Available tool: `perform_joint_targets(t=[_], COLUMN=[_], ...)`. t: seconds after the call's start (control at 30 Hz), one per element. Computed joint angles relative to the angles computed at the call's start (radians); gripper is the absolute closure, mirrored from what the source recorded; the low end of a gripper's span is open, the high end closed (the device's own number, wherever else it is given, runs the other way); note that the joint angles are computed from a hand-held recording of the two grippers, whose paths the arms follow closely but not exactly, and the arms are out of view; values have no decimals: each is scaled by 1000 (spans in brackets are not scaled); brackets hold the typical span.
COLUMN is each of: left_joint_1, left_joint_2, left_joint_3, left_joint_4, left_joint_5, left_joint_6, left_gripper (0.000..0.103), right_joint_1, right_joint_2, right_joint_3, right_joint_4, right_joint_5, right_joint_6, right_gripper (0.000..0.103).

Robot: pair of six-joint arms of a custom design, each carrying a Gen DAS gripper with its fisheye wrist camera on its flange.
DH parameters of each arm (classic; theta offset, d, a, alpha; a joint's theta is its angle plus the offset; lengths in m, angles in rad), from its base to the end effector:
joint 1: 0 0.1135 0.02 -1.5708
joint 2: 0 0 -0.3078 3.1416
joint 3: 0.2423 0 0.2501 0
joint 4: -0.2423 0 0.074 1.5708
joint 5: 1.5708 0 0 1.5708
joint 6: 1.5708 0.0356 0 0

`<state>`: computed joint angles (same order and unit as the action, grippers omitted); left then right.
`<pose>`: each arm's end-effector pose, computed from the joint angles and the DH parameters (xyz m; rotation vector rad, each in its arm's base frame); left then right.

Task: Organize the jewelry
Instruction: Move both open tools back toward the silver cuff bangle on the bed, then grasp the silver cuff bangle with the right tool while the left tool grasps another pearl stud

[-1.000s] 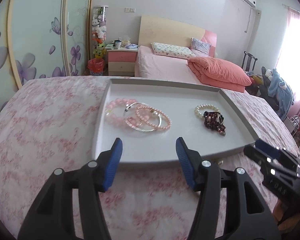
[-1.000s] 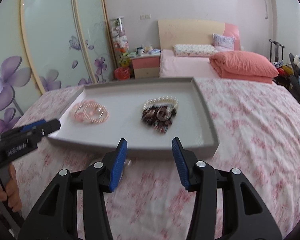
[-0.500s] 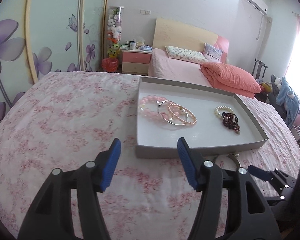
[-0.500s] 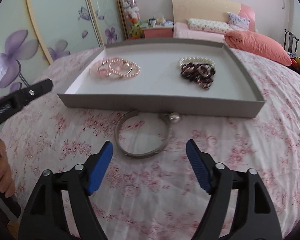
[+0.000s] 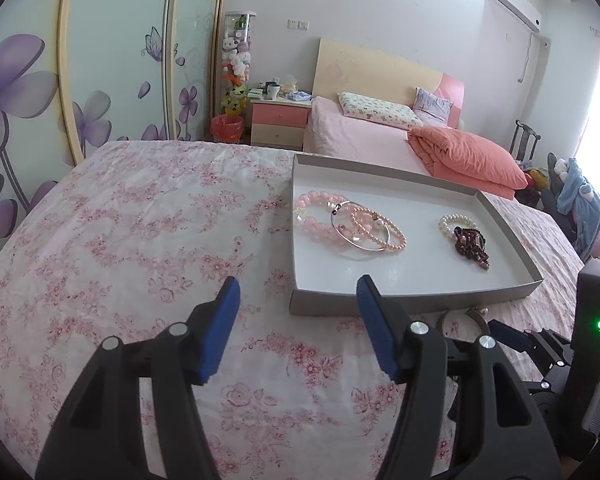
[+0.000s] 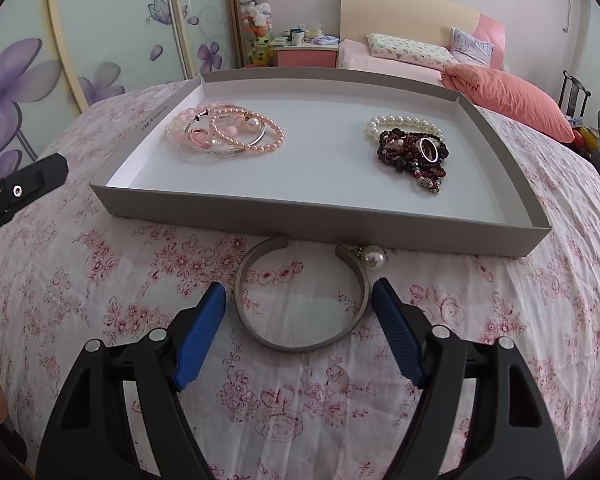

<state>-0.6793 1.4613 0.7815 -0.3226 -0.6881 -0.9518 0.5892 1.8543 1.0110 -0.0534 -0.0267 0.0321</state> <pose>0.2224 -0.1505 0.2280 -0.5433 2.2151 0.0747 0.3160 0.2124 0.1820 -0.6962 2.3920 0.2985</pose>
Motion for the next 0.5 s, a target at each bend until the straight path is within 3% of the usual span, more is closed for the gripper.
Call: perform_joint_targets(t=[0.5], left_joint_1=[-56], left_joint_2=[128], left_joint_3=[84], left_joint_4=[26], left_joint_5=[38], left_joint_6=[31], left_gripper=[43], right_joint_1=[-125], right_joint_2=[-95], right_joint_3=[-123], right_joint_4=[25], right_joint_5=[-65], right_joint_6=[-70], right_gripper=[36])
